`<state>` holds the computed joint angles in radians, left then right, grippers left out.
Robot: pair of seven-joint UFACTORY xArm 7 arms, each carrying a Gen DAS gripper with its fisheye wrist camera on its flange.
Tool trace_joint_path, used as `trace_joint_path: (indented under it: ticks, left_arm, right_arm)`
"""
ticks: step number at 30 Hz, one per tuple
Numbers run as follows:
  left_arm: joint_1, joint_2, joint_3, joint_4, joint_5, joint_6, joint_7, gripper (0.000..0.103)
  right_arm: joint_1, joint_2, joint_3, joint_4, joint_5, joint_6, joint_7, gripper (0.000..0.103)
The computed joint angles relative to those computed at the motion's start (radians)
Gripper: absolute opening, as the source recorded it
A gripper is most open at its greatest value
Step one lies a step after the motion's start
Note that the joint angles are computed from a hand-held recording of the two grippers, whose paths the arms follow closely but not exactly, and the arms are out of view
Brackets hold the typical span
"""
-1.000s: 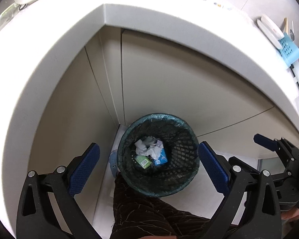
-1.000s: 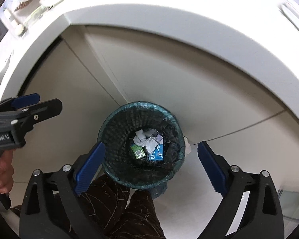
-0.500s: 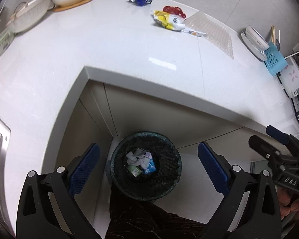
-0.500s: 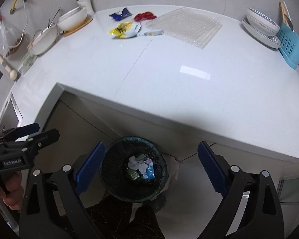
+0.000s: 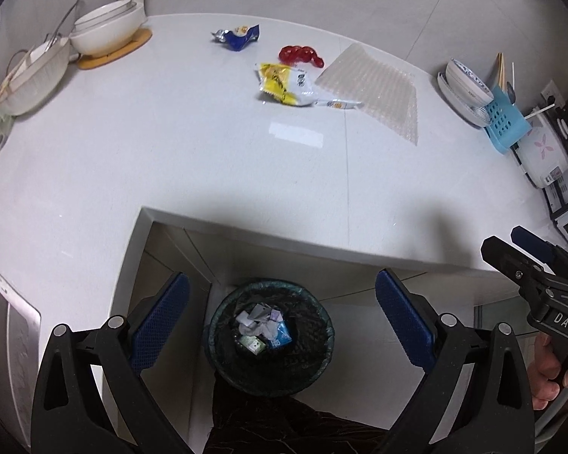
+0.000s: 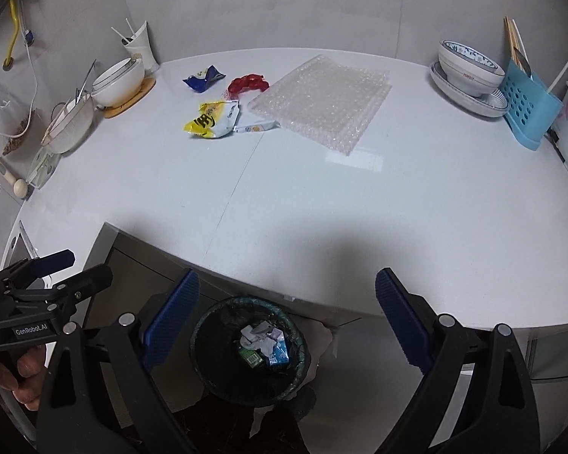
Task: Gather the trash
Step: 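Raise both open grippers back over the counter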
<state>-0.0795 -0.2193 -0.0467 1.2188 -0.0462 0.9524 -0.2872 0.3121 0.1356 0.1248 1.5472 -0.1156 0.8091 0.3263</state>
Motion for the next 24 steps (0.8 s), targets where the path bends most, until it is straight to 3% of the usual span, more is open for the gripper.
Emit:
trace_joint_path:
  ticks: [12,24]
  left_arm:
    - [0.006,0.134,0.009,0.223,0.0,0.051,0.04,0.096]
    - [0.019,0.347,0.02,0.55,0.018,0.141,0.054,0.096]
  right_arm:
    - [0.008,0.101,-0.028,0.234,-0.053,0.071,0.048,0.09]
    - [0.024,0.292,-0.072,0.569,-0.062,0.203,0.041,0.09]
